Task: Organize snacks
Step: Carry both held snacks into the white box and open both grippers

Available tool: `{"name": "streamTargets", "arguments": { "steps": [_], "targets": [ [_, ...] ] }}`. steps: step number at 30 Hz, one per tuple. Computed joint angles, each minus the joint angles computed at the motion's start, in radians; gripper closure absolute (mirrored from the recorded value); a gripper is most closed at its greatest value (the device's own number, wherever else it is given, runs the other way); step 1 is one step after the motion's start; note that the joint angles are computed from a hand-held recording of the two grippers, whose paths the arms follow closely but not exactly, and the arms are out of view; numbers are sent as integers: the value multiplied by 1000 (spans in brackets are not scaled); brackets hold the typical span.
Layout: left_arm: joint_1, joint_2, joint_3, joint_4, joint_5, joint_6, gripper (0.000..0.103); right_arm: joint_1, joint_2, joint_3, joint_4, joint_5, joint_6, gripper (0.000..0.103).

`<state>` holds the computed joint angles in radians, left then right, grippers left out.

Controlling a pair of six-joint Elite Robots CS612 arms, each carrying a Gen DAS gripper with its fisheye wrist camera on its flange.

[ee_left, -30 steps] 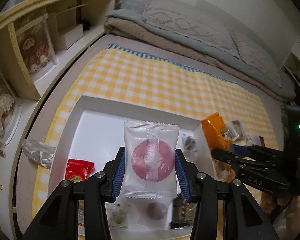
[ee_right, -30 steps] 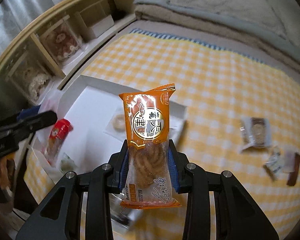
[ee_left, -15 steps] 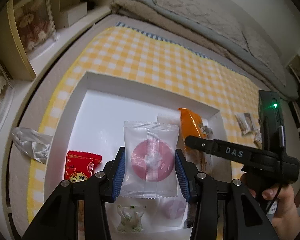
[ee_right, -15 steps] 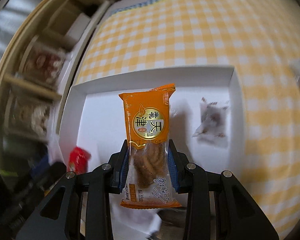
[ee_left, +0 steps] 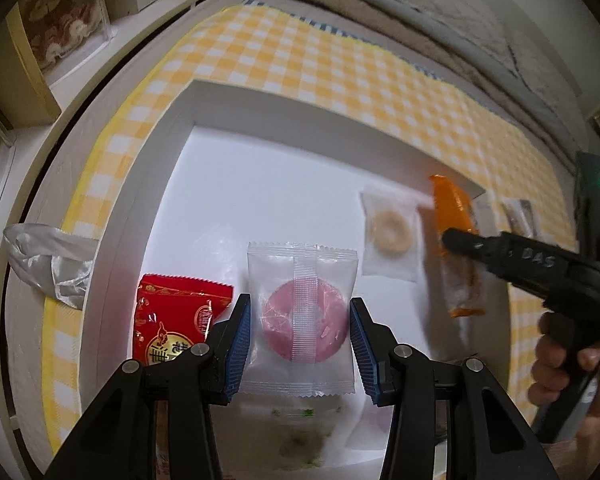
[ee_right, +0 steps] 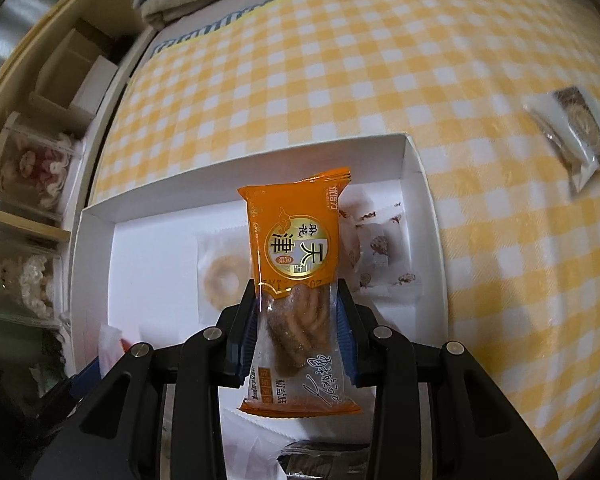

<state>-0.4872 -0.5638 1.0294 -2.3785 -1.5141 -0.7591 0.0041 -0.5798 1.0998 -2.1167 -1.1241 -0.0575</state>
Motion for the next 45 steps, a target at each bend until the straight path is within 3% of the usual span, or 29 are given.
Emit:
{"name": "streamTargets", "arguments": {
  "steps": [8, 11, 15, 18, 28, 45],
  "targets": [
    [0, 33, -57, 79, -21, 52, 56, -4, -6, -7, 35, 18, -33, 49],
    [-1, 39, -67, 89, -11, 54, 51, 1, -11, -7, 27, 6, -63, 49],
    [-6, 31, -44, 63, -10, 49, 49, -1, -21, 0, 34, 10, -106, 49],
    [-7, 21, -23, 43, -15, 54, 39, -3, -30, 10, 41, 13, -129, 48],
    [-13, -5, 12, 1, -12, 67, 36, -10, -71, 68, 0, -5, -196, 45],
    [-35, -87, 124, -92, 30, 53, 19, -23, -181, 223, -160, -13, -282, 13]
  ]
}}
